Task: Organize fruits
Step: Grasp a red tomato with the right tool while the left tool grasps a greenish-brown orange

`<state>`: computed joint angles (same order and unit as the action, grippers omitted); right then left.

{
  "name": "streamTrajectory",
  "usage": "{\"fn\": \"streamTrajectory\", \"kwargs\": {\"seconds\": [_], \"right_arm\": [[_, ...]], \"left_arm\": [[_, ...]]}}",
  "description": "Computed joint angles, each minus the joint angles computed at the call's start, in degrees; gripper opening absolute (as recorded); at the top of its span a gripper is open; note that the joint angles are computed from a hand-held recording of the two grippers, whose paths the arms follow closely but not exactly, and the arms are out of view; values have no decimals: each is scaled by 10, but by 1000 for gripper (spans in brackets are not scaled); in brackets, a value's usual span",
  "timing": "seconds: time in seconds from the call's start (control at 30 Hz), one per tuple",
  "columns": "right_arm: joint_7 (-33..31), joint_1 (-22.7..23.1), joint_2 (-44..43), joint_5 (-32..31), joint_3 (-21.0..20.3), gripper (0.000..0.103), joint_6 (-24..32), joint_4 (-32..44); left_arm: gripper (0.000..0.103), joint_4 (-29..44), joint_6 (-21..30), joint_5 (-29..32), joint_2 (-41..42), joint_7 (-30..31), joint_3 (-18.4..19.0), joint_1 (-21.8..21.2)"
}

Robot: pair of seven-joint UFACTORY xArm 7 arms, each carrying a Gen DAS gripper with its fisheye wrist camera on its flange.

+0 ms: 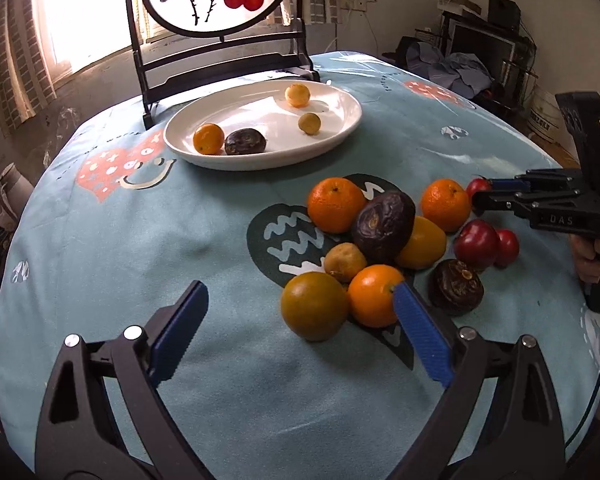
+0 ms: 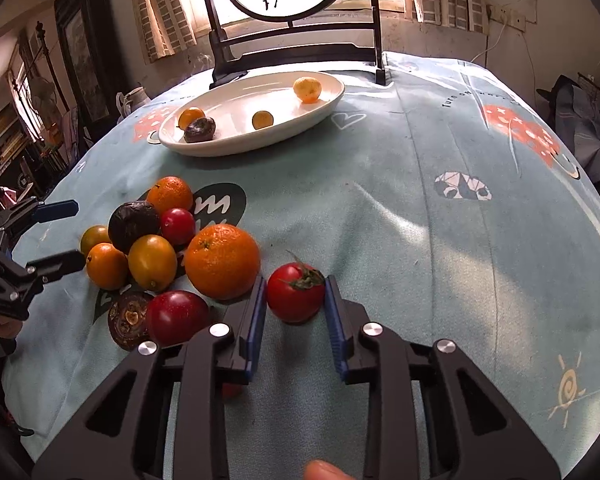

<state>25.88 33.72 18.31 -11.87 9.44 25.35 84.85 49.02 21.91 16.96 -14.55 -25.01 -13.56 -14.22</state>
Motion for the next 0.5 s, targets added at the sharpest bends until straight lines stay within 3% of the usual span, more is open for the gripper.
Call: {"fn": "streamTrajectory", "kwargs": {"seconds": [0.17,0.23,0.5], "right_arm": [[6,4,2,-5,-2,29,7,4],[7,4,3,-4,-2,29,8,5],[10,5,3,-8,-2,29,14,6]], "left_arm": [[69,-14,-7,-69,-10,96,31,-35],[65,-20,-9,-86,-15,122,35,-39],[45,-23,4,-127,-15,162,42,-35]]}}
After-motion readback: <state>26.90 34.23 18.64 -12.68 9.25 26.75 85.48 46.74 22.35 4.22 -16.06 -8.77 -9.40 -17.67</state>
